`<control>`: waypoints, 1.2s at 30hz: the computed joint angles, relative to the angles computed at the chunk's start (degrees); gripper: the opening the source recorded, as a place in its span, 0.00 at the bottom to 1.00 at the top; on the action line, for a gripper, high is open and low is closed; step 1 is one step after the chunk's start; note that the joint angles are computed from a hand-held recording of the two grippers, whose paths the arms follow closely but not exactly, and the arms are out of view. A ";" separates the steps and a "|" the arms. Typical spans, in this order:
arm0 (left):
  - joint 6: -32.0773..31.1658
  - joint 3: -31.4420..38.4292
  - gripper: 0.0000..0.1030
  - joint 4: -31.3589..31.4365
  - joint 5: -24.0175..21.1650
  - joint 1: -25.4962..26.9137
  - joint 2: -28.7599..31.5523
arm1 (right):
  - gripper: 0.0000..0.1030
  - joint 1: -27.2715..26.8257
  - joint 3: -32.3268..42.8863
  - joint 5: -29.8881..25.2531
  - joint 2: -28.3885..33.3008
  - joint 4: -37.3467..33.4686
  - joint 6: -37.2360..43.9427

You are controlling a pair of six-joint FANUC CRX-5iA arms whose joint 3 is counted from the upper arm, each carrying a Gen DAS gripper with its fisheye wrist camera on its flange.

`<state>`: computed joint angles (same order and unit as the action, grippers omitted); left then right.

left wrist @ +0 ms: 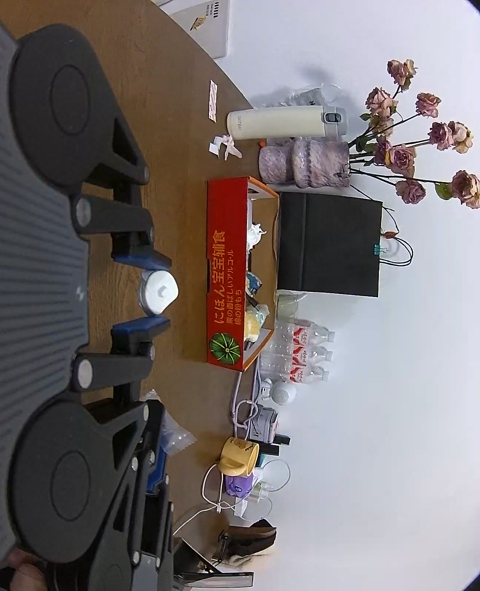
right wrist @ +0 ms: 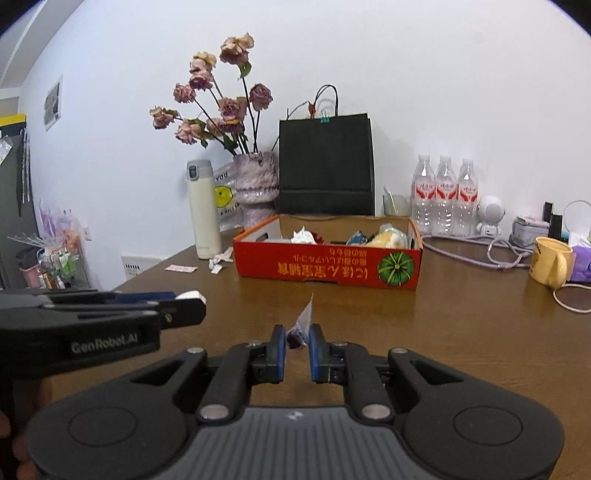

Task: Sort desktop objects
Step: 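Carry the white item and clear wrapper into the cardboard box and release both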

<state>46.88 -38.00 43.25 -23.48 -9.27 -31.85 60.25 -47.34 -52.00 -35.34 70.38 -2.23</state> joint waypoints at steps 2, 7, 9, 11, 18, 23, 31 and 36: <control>-0.31 0.22 0.27 0.16 0.13 -0.02 0.68 | 0.11 -1.62 -0.49 1.73 0.35 1.55 -0.89; -0.72 2.44 0.27 0.46 1.11 -0.20 4.38 | 0.11 -5.44 0.60 4.97 1.83 0.35 -0.81; -1.80 3.84 0.27 1.66 2.49 -0.88 6.78 | 0.11 -8.55 1.14 7.60 3.12 1.05 -0.48; -2.66 5.61 0.27 3.00 3.93 -1.69 9.60 | 0.11 -12.27 2.59 10.85 4.88 0.91 0.69; -10.12 13.25 0.27 11.50 13.23 -5.29 21.42 | 0.11 -28.32 10.32 24.82 13.59 6.50 2.40; -16.60 22.07 0.27 18.70 15.49 -6.92 30.34 | 0.11 -36.76 18.59 33.54 22.49 3.54 4.67; 8.63 58.01 0.27 -8.33 -16.16 0.26 51.79 | 0.12 -38.63 52.50 21.59 40.03 -54.31 58.16; 17.98 83.38 0.27 -16.37 -35.15 0.54 67.31 | 0.12 -45.39 81.40 -3.00 56.49 -74.73 72.14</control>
